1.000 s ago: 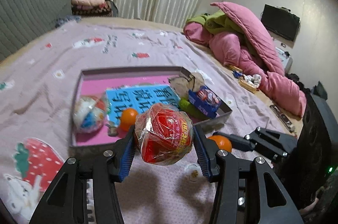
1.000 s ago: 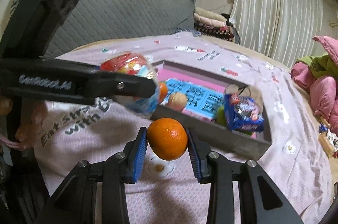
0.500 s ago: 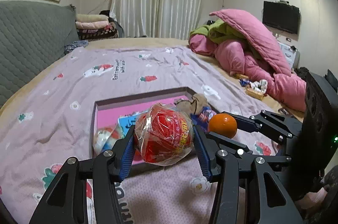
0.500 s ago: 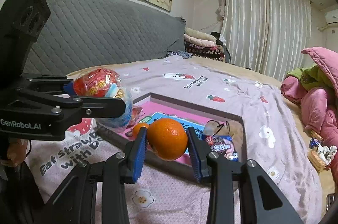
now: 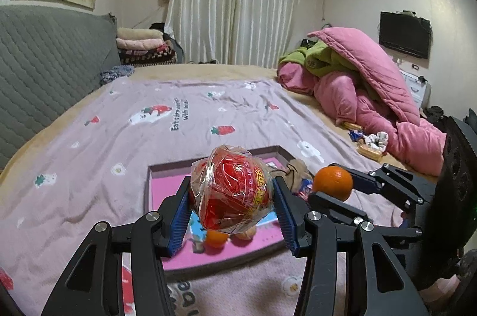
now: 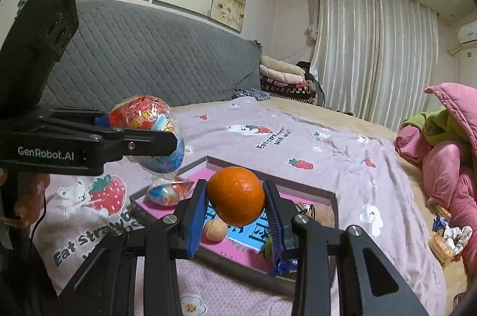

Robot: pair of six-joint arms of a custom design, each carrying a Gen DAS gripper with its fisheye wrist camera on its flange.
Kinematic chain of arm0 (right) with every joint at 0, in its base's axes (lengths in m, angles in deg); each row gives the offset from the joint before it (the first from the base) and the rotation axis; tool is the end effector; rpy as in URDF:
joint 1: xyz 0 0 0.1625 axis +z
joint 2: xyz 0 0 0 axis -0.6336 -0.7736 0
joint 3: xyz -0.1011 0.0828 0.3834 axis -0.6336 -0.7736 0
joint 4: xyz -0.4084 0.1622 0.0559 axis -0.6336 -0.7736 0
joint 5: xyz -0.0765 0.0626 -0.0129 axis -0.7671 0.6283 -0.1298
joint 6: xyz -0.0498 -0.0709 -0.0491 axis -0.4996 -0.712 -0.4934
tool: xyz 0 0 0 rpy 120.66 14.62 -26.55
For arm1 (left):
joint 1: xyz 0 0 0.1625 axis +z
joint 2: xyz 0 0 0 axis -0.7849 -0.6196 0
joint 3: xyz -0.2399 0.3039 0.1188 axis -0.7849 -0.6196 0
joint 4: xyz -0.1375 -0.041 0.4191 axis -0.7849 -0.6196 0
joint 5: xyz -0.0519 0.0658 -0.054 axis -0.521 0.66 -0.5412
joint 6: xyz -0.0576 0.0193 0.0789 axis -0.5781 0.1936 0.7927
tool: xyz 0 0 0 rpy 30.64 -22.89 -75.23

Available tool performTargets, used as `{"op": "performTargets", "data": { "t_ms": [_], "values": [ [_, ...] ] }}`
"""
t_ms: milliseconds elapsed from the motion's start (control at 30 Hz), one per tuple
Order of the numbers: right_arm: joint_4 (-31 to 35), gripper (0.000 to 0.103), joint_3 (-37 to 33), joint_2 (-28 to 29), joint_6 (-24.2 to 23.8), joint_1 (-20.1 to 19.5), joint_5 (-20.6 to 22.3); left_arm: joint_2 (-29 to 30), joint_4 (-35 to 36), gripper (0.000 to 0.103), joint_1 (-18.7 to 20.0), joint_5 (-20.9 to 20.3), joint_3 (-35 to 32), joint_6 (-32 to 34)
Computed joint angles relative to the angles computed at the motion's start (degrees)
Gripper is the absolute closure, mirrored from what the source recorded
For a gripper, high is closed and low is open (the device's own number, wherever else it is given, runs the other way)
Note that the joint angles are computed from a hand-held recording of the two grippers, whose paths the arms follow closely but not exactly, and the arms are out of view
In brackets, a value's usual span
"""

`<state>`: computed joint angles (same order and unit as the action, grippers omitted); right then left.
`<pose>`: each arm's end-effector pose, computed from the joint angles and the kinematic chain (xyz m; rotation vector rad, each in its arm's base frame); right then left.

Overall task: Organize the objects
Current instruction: 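Lift the orange with the right tool while the left tool lifts the red egg over the tray, then lower the orange into the tray with the right tool while the left tool lowers the red egg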

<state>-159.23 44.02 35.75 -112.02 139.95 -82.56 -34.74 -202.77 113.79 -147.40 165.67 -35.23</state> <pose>0.2004 -0.5503 0.0616 0.7464 -1.9584 1.3001 -0.1765 -0.6658 0.1537 1.2668 2.4297 -0.9603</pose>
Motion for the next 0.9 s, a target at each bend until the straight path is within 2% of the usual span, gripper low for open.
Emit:
{"op": "performTargets", "data": {
  "t_ms": [500, 900],
  "values": [
    [1.1, 0.065, -2.1, -1.2, 0.0, -1.2, 2.6, 3.3, -0.6, 0.05, 1.5, 0.4, -6.5, -0.9],
    [4.9, 0.065, -3.5, 0.1, 0.5, -2.0, 2.1, 6.9, 0.5, 0.05, 3.3, 2.6, -8.2, -0.8]
  ]
}}
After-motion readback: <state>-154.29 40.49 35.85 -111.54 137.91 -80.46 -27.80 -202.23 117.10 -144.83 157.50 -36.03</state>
